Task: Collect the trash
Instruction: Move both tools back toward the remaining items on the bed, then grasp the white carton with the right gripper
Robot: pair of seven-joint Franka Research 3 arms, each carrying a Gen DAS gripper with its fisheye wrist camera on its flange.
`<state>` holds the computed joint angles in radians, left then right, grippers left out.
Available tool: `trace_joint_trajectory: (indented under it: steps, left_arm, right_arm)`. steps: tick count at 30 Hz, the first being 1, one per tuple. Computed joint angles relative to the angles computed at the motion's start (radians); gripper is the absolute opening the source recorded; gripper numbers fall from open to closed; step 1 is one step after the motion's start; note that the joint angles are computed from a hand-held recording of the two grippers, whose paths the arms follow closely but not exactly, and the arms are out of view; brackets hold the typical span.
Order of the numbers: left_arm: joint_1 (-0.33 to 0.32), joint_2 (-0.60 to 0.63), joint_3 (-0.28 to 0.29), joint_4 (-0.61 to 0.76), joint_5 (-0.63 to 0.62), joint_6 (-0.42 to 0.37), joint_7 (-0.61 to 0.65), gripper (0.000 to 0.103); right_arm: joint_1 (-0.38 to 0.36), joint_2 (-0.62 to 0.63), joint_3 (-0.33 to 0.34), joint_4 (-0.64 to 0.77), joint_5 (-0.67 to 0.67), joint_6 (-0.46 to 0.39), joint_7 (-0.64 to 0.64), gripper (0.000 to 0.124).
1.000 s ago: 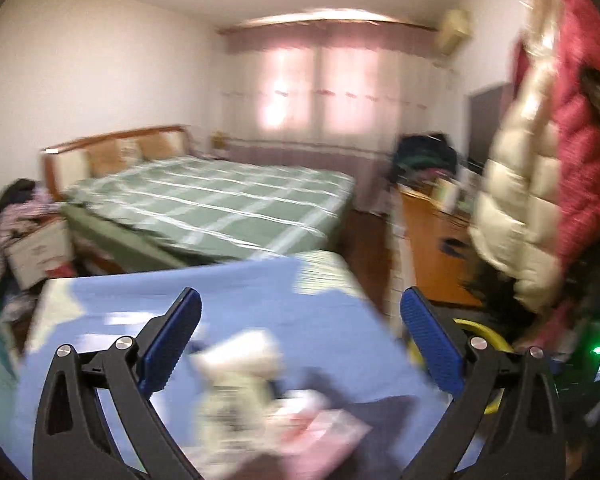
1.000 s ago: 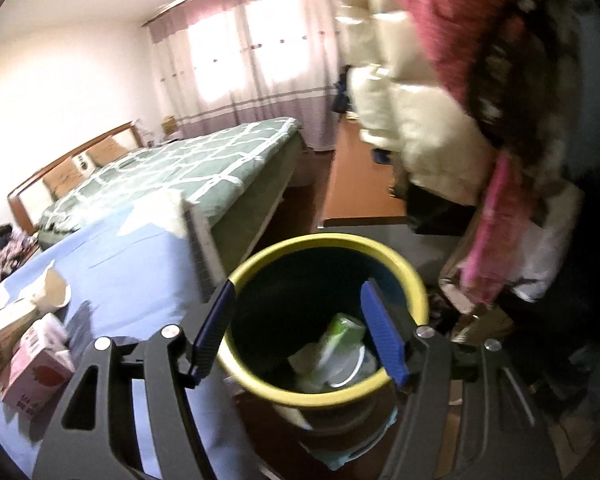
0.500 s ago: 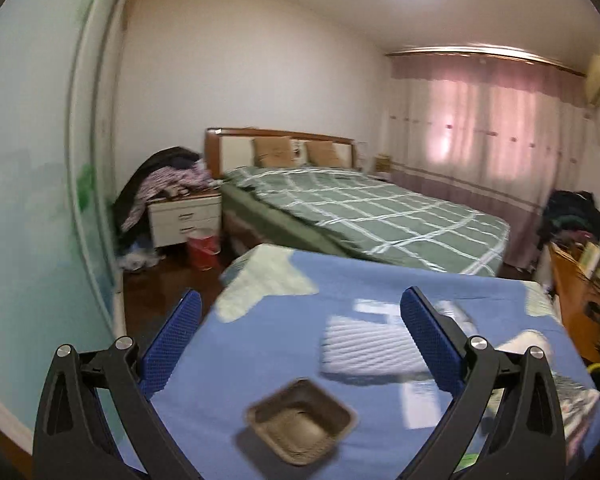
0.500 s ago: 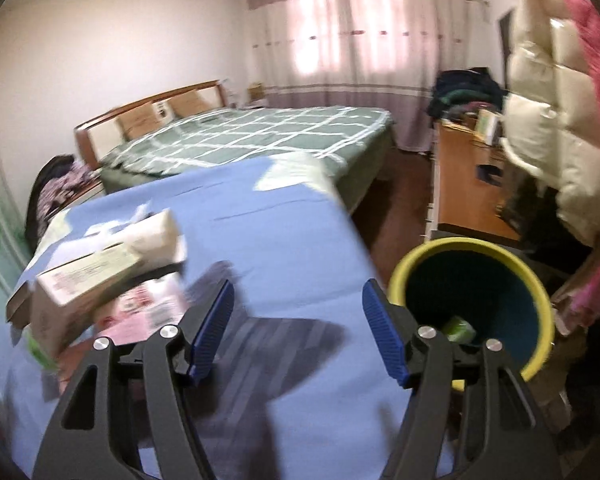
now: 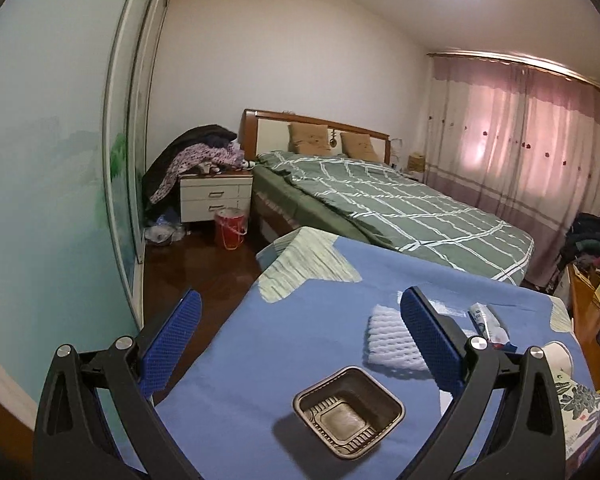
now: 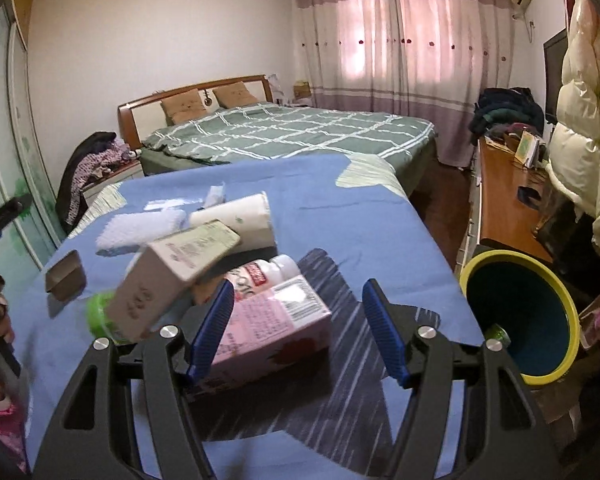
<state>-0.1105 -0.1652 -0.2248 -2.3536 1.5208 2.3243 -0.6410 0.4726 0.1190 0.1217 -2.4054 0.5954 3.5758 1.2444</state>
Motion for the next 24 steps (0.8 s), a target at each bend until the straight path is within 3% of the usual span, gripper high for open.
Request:
trace_joint_trajectory:
  steps: [6,9,14,21,24]
  left_arm:
    - [-0.006,0.012,-0.007,0.007,-0.008,-0.042,0.009,0.098]
    - [-0.017,0.012,-0.014,0.011,-0.012,-0.067,0.021,0.098]
    - [-0.03,0.022,-0.015,0.019,-0.023,-0.072,0.039,0.098]
    - [-0.042,0.027,-0.019,0.026,-0.022,-0.086,0.062,0.098]
    - [-0.048,0.028,-0.021,0.027,-0.024,-0.094,0.067,0.098]
  right_arm:
    - [-0.029,-0.035,0.032,-0.041,-0.156,0.042,0.145,0.064]
    - [-0.049,-0.026,0.044,-0.025,-0.277,0.013,0.242,0.064]
    - [-0.035,0.012,0.05,0.027,-0.311,-0.034,0.271,0.064]
    - [-0.167,0.059,0.133,0.081,-0.539,-0.115,0.493,0.064]
    - [-0.126,0.068,0.102,0.102,-0.509,-0.138,0.47,0.055]
